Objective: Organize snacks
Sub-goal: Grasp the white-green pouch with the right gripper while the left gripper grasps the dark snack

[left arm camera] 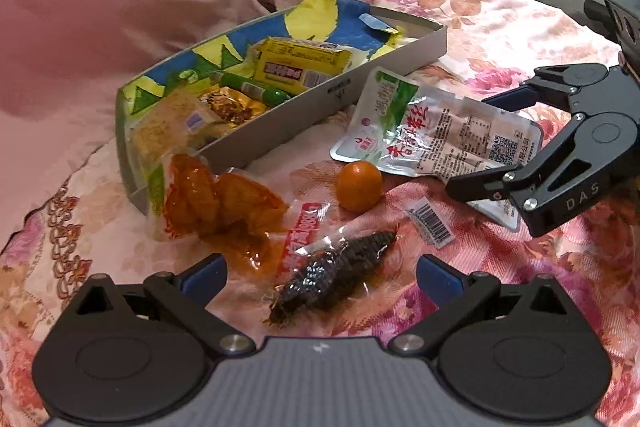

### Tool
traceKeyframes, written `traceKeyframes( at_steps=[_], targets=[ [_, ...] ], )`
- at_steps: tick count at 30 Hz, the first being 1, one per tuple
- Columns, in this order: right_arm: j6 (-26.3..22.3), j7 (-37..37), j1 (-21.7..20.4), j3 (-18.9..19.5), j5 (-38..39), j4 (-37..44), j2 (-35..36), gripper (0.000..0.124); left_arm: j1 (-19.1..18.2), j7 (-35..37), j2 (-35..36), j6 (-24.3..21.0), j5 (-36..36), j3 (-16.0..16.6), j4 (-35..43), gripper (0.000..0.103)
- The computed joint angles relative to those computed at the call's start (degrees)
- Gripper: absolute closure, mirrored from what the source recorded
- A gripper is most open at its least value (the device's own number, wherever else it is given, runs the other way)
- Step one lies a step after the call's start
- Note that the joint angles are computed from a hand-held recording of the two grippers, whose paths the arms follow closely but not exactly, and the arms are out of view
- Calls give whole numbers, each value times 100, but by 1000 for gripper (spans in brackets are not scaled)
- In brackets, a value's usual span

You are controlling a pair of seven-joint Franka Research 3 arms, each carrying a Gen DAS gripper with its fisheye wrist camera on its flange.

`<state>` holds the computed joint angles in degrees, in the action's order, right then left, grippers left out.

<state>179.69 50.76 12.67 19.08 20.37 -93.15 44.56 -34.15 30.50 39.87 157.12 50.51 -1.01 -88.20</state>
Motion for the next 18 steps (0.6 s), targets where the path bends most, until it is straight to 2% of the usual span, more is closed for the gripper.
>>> traceKeyframes(
  at_steps=[3,8,12,15,18],
  targets=[
    [-59,9,60,-61,-35,74,35,22,106,167,101,105,-146,-78,98,0],
    [-120,-109,11,-4,-76,139,87,22,42,387,122,361,-32,14,77,0],
    [-192,-199,-42,63,-31,214,154,22,185,1168,176,307,-220,-206,154,0],
    [-177,-275,-84,124,16,238,190,21,496,2283,297,142,-754,-620,324,0],
    [-170,-351,-133,192,55,235,196,22,565,3077,387,16,-1076,-715,496,0]
  ],
)
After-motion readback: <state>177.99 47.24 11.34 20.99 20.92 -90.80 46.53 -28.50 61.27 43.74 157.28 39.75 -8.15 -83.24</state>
